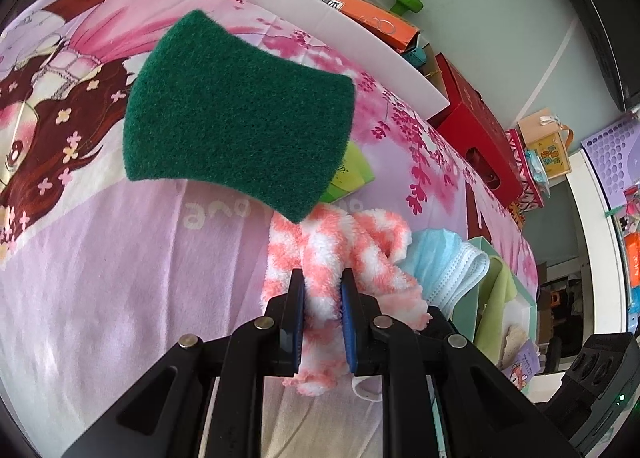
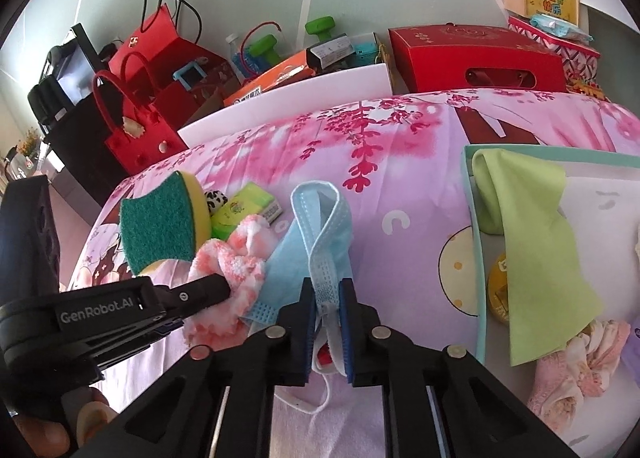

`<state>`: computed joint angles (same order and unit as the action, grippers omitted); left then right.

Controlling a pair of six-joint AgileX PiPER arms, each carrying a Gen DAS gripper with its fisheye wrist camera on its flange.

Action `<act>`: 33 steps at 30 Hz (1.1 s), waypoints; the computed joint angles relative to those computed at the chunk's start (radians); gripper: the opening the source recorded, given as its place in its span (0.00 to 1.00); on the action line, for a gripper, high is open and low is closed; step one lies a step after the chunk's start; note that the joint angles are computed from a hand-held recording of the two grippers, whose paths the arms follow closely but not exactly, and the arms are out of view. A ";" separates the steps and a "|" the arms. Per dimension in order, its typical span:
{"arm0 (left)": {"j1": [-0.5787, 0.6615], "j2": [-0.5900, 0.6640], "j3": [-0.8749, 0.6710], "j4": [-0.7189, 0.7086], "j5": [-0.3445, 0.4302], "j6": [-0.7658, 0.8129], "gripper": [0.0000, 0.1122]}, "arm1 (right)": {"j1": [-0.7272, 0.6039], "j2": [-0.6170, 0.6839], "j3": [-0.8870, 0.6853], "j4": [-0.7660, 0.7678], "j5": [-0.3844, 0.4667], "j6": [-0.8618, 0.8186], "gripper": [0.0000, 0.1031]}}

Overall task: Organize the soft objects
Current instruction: 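Grasp the pink-white zigzag fluffy cloth with the left tool while the right tool grasps the blue mask, then lift the fluffy cloth and blue mask and carry both over the tray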

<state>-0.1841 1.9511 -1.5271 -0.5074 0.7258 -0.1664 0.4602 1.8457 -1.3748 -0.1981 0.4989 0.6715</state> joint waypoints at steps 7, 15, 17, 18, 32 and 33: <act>-0.005 -0.020 0.007 0.021 -0.008 -0.001 0.13 | -0.002 -0.025 0.017 -0.055 -0.005 0.061 0.07; 0.008 -0.063 0.030 0.002 -0.021 0.039 0.13 | -0.033 -0.057 0.055 -0.071 -0.030 0.109 0.07; 0.009 -0.076 0.038 -0.010 -0.028 0.055 0.13 | -0.039 -0.074 0.069 -0.083 -0.040 0.125 0.07; 0.010 -0.082 0.041 -0.021 -0.030 0.067 0.13 | -0.040 -0.085 0.076 -0.096 -0.044 0.138 0.07; 0.007 -0.214 0.085 -0.119 -0.087 0.185 0.13 | -0.017 -0.233 0.143 -0.358 -0.075 0.367 0.07; 0.005 -0.225 0.088 -0.121 -0.095 0.190 0.13 | -0.015 -0.239 0.144 -0.377 -0.070 0.383 0.07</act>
